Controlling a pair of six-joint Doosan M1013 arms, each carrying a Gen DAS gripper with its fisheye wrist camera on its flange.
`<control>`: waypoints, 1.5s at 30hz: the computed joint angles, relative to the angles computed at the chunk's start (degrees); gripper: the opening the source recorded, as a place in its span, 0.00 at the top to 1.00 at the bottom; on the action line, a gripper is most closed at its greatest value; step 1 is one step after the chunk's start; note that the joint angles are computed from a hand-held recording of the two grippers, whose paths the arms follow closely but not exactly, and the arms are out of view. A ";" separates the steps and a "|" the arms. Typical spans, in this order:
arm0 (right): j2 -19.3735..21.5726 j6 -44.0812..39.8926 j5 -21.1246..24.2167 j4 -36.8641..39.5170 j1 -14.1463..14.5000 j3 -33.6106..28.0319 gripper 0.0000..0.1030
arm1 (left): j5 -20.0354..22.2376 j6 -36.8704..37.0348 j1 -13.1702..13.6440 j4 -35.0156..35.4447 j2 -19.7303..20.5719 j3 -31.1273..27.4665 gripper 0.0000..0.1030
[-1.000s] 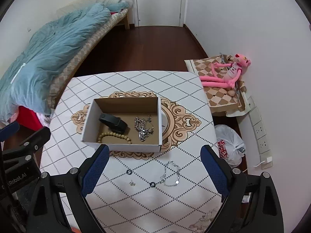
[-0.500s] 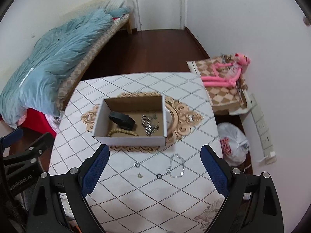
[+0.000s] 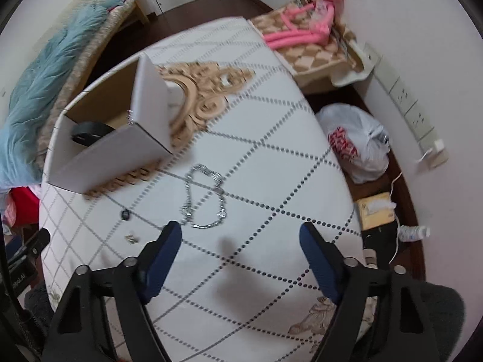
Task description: Organize jewelry
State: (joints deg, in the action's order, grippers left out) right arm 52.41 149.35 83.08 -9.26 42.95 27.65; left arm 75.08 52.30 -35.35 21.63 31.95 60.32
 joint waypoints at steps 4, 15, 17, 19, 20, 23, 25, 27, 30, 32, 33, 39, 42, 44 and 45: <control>0.40 -1.68 -1.54 -0.68 -0.24 0.75 0.30 | 1.13 0.93 -0.01 -1.32 1.41 -0.51 0.05; 9.33 -12.56 7.11 -8.15 1.30 -14.71 0.94 | 0.18 2.72 0.07 -3.84 2.55 -1.03 0.05; 7.77 -11.56 5.14 -7.55 1.19 -11.65 0.97 | -1.53 4.03 -0.02 -6.57 2.32 -0.66 0.05; 6.19 -10.14 3.90 -7.36 1.13 -8.66 0.97 | -2.68 5.34 -0.26 -8.77 2.31 -0.59 0.05; 4.81 -8.68 2.61 -7.03 1.04 -6.04 0.97 | -3.62 6.12 -0.44 -10.09 2.25 -0.39 0.05; 0.98 -4.72 -1.08 -6.02 0.74 1.20 0.97 | -5.76 7.21 -1.08 -11.80 2.26 -0.08 0.05; -0.87 -2.24 -2.72 -5.84 0.71 4.52 0.97 | -7.01 7.65 -1.42 -12.53 2.38 0.04 0.06; -2.19 -0.79 -3.58 -5.49 0.70 6.99 0.97 | -7.71 7.84 -1.70 -12.73 2.59 0.08 0.16; -3.34 0.54 -4.54 -5.65 0.71 9.19 0.97 | -7.37 8.41 -1.98 -13.03 3.25 -0.47 0.38; -3.55 1.06 -4.58 -5.85 0.76 9.57 0.97 | -7.73 8.25 -2.40 -12.00 3.32 -0.65 0.50; -3.61 1.23 -4.63 -5.88 0.74 9.68 0.97 | -8.13 8.67 -2.37 -11.94 3.30 -0.65 0.54; -3.31 1.07 -4.11 -6.25 0.66 9.15 0.97 | -9.08 9.46 -2.24 -12.20 3.41 -0.91 0.78; -3.23 1.14 -4.05 -6.19 0.61 9.03 0.97 | -9.82 9.81 -2.27 -12.81 3.13 -0.39 0.87; -3.09 1.15 -3.81 -6.33 0.64 8.75 0.97 | -10.44 10.12 -2.19 -13.51 2.94 0.02 0.93; -3.04 1.20 -3.76 -6.33 0.65 8.66 0.97 | -10.65 10.19 -2.21 -13.79 2.83 0.23 0.93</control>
